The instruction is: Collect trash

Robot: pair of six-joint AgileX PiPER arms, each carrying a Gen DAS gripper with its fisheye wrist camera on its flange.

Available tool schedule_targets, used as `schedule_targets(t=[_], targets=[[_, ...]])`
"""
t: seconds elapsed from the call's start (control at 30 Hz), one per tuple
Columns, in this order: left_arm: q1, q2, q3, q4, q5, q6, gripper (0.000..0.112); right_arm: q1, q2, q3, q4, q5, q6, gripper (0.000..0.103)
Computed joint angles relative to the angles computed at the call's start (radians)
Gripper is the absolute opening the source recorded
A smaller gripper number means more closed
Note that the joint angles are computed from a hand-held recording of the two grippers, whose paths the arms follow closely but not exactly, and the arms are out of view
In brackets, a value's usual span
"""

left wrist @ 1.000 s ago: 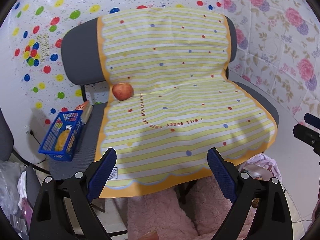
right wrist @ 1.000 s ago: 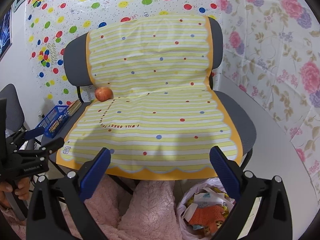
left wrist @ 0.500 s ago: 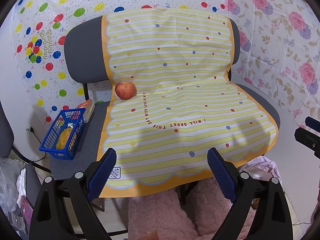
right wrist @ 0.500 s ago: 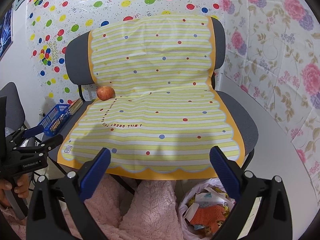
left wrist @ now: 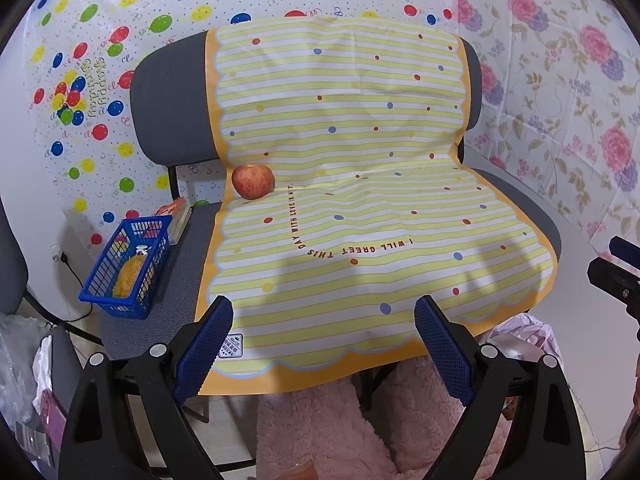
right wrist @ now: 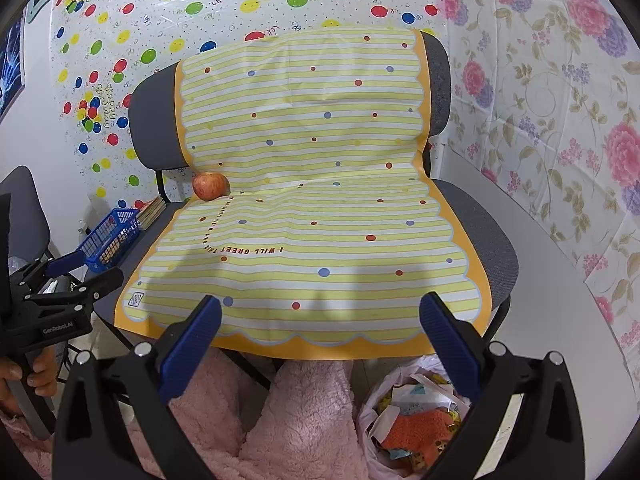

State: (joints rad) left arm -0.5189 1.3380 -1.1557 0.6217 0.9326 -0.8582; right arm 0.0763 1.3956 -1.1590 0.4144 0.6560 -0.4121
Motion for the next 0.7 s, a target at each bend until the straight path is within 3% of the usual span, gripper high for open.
schedule_targets(t=[0.7], targets=[[0.006,0.005,0.013,0.002,-0.008,-0.009,0.091,0.01,0.01,0.009,-0.006,-0.01,0.01,0.097]])
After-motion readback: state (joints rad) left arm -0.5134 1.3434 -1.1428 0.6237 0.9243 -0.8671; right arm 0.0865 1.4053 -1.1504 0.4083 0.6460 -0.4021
